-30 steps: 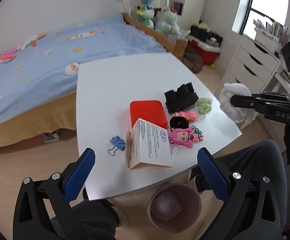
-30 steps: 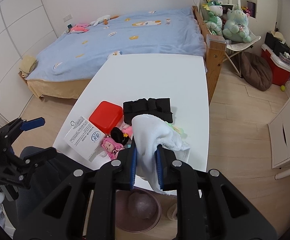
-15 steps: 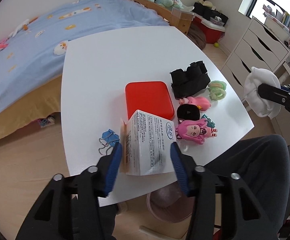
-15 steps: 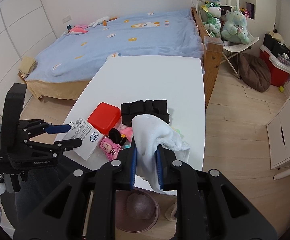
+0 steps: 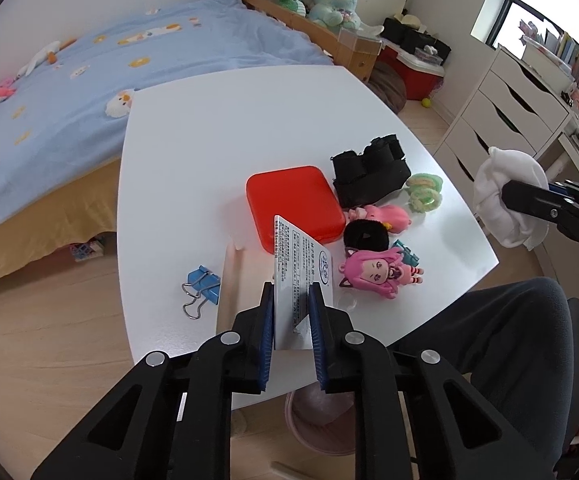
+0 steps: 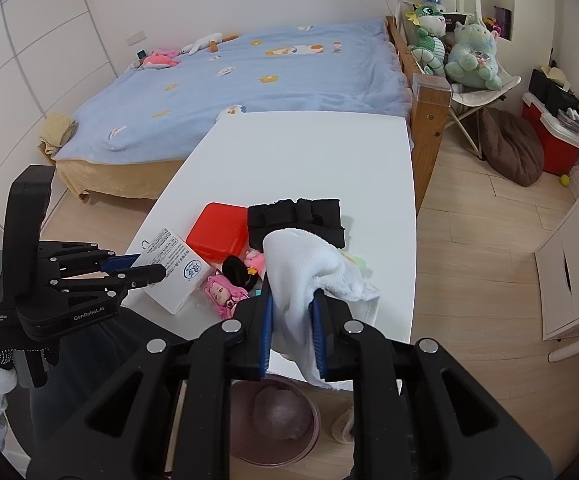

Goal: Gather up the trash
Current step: 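Lift the white cloth with the right gripper while the left gripper grasps the paper card, then carry the cloth and card over the pink wastebasket with both grippers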

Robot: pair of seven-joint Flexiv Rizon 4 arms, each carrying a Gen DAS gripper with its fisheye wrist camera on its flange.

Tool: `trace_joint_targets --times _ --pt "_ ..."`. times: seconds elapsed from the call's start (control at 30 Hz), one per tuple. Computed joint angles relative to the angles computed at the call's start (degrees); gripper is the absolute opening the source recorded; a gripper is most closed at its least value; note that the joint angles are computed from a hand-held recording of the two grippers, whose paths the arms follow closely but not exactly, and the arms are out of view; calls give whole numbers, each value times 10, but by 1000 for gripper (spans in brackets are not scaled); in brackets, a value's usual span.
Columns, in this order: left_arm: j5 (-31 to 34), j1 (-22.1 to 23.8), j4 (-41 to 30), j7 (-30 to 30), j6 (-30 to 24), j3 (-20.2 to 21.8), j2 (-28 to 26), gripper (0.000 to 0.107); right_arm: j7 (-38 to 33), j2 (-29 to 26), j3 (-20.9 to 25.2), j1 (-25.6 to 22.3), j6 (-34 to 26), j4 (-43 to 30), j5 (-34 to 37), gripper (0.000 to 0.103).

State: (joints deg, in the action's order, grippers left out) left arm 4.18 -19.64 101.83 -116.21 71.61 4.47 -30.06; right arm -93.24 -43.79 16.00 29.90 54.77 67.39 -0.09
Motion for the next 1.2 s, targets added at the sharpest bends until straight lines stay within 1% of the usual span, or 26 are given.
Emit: trace_joint_targets --times 0.37,0.6,0.8,0.9,1.2 --pt "45 -31 19 -39 35 29 33 17 -17 20 16 -9 33 34 15 17" --pt "93 -60 39 -84 60 48 60 17 -36 54 34 -20 70 91 34 17" --pt "132 -80 53 -118 74 56 76 17 -49 82 48 -29 97 146 45 17" --pt "142 -82 62 -125 82 50 82 17 -56 91 56 -35 102 164 53 17" --pt "166 -103 83 -158 104 54 85 17 -78 126 74 -50 118 236 76 17"
